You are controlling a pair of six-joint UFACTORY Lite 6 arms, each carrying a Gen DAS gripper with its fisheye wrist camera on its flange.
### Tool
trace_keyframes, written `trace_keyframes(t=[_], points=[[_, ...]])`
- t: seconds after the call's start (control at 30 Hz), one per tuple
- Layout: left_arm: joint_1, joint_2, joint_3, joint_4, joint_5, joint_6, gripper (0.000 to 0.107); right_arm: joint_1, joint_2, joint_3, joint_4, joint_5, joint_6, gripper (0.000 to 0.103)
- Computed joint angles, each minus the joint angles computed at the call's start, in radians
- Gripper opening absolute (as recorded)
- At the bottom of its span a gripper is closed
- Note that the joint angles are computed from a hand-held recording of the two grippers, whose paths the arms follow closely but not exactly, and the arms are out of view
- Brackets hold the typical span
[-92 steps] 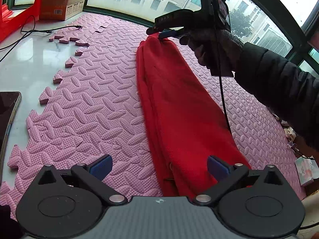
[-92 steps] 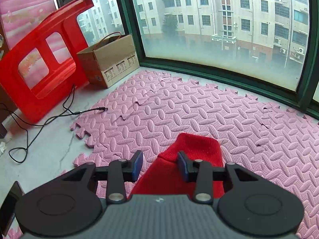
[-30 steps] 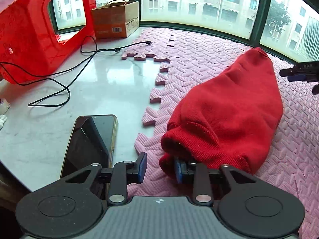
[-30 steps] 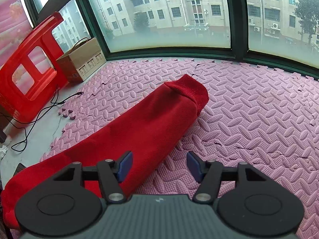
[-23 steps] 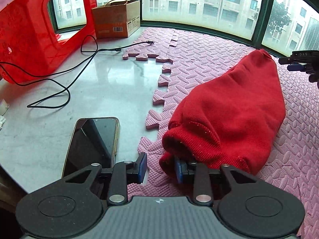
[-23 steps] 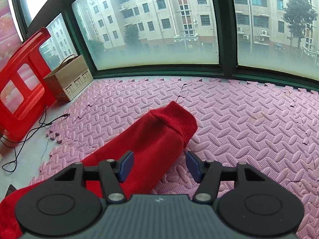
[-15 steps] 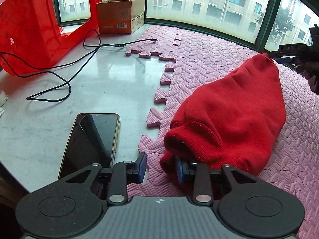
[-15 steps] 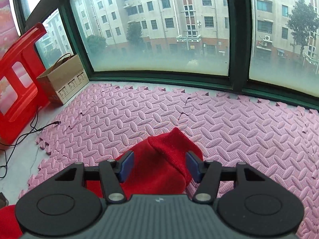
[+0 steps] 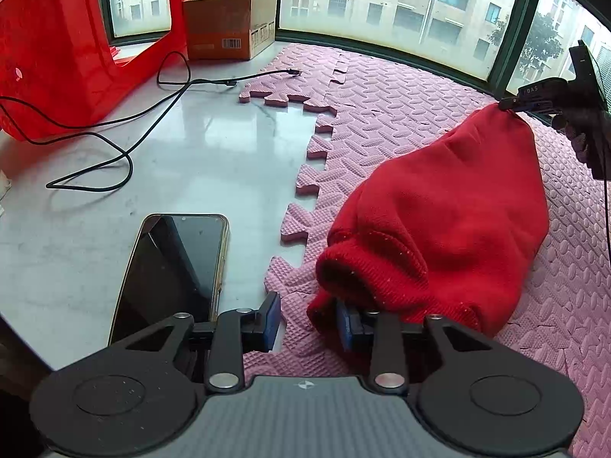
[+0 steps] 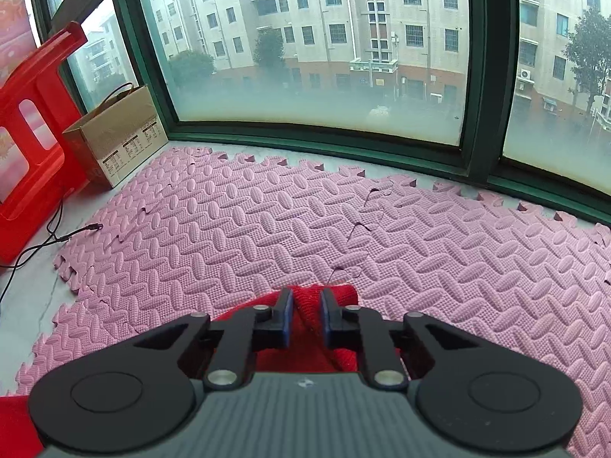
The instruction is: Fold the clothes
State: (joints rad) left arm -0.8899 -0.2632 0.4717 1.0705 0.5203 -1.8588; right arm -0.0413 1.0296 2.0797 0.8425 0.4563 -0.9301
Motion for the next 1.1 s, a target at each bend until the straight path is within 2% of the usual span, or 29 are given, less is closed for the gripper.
trace_keyframes(t=[0.03,0.1,0.23,0.3,0.43,0.57,0.6,0.7,0.8,1.0,1.1], points=[[-0.003,-0.001,-0.001,0.003,0.002,-0.004,0.035,0.005,-0.031,-0.041,0.057,-0.027,-0.061,0.0],[-0.006,-0.001,-0.004,0.008,0.004,-0.016,0.035,0.008,-0.07,-0.083,0.147,-0.049,-0.148,0.0],[-0.011,-0.014,-0.011,-0.004,0.016,-0.021,0.038,0.011,-0.08,-0.037,0.138,-0.03,-0.118,0.002],[-0.015,-0.038,-0.018,-0.027,0.03,-0.006,0.039,0.008,-0.08,-0.037,0.083,-0.004,-0.085,0.011],[-0.027,-0.085,-0.003,-0.081,0.096,0.065,0.039,0.004,-0.119,-0.124,0.045,-0.024,-0.095,0.013],[-0.029,-0.132,0.034,-0.097,0.187,0.122,0.038,-0.02,-0.151,-0.2,0.088,-0.044,-0.128,0.037],[-0.024,-0.142,0.045,-0.098,0.201,0.136,0.038,-0.028,-0.157,-0.216,0.096,-0.048,-0.134,0.039],[0.0,-0.116,0.11,-0.07,0.172,0.19,0.038,-0.048,-0.174,-0.255,0.139,-0.047,-0.166,0.042],[0.037,0.013,0.227,-0.035,0.077,0.24,0.038,-0.07,-0.195,-0.303,0.228,-0.048,-0.221,0.047],[0.096,0.412,0.575,0.048,-0.095,0.282,0.041,-0.116,-0.213,-0.363,0.324,-0.016,-0.258,0.049],[0.124,0.621,0.797,-0.054,-0.137,0.431,0.042,-0.141,-0.249,-0.433,0.382,0.013,-0.317,0.049]])
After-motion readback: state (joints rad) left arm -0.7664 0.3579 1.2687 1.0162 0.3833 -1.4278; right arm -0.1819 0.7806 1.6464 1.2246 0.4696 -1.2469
